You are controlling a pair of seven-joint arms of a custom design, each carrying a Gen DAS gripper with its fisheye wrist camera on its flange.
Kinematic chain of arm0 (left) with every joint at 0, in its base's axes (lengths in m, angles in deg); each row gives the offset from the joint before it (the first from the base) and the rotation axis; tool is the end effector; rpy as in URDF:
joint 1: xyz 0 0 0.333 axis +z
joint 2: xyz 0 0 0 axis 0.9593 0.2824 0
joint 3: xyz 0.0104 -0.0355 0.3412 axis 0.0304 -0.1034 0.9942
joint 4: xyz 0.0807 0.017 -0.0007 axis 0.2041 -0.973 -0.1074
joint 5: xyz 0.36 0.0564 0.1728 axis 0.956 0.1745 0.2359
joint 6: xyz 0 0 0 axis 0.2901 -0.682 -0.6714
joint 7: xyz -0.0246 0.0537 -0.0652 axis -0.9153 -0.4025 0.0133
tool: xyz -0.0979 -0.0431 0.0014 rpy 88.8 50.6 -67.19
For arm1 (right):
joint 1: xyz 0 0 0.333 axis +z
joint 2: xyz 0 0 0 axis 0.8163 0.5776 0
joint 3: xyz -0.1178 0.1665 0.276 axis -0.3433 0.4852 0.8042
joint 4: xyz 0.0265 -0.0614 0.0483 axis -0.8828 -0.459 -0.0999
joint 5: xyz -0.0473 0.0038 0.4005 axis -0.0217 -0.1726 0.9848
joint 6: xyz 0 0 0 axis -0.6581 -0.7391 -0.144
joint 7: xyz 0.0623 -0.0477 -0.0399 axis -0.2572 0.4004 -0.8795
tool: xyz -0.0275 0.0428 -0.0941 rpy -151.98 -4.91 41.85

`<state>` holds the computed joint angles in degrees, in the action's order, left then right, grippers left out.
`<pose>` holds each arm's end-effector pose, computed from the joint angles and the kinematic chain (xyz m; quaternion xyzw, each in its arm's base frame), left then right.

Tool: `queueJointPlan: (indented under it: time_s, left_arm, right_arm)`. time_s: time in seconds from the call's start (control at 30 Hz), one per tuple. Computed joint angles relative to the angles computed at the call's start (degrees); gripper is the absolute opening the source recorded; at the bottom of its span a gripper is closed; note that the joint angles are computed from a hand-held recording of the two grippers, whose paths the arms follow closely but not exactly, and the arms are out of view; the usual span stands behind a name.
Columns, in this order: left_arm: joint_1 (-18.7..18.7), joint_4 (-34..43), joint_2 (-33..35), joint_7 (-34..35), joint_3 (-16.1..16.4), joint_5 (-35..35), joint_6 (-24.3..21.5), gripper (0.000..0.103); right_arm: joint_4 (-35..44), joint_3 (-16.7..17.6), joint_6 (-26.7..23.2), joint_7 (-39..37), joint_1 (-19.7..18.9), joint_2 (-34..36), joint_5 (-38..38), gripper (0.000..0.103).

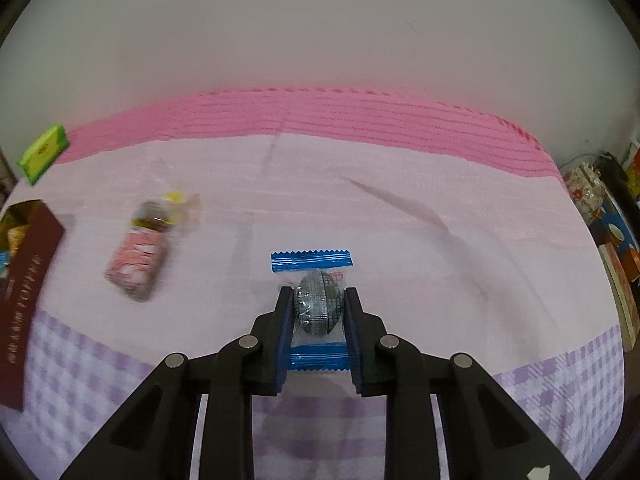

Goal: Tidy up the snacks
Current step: 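Carry the blue-ended candy over the gold tin with the right tool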

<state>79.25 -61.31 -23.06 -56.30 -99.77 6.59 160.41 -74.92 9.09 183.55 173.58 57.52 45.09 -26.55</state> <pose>0.4768 -0.0790 0.4840 -0.7928 0.4983 -0.1040 0.3352 0.6274 0.0296 0.4434 -0.7120 0.6377 -0.2226 0.1921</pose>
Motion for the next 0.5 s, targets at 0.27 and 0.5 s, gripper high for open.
queueJointPlan:
  time_s: [0.27, 0.5]
  left_arm:
    - [0.9, -0.5, -1.2, -1.4, 0.2, -1.1, -1.5, 0.068]
    - [1.6, -0.9, -2.1, -2.6, 0.6, -1.7, -3.2, 0.068]
  right_arm:
    - [-1.3, 5.0, -1.6, -14.4, 2.4, -4.6, 15.0, 0.022]
    - [-0.9, 6.2, -4.5, -23.7, 8.4, -6.8, 25.5, 0.022]
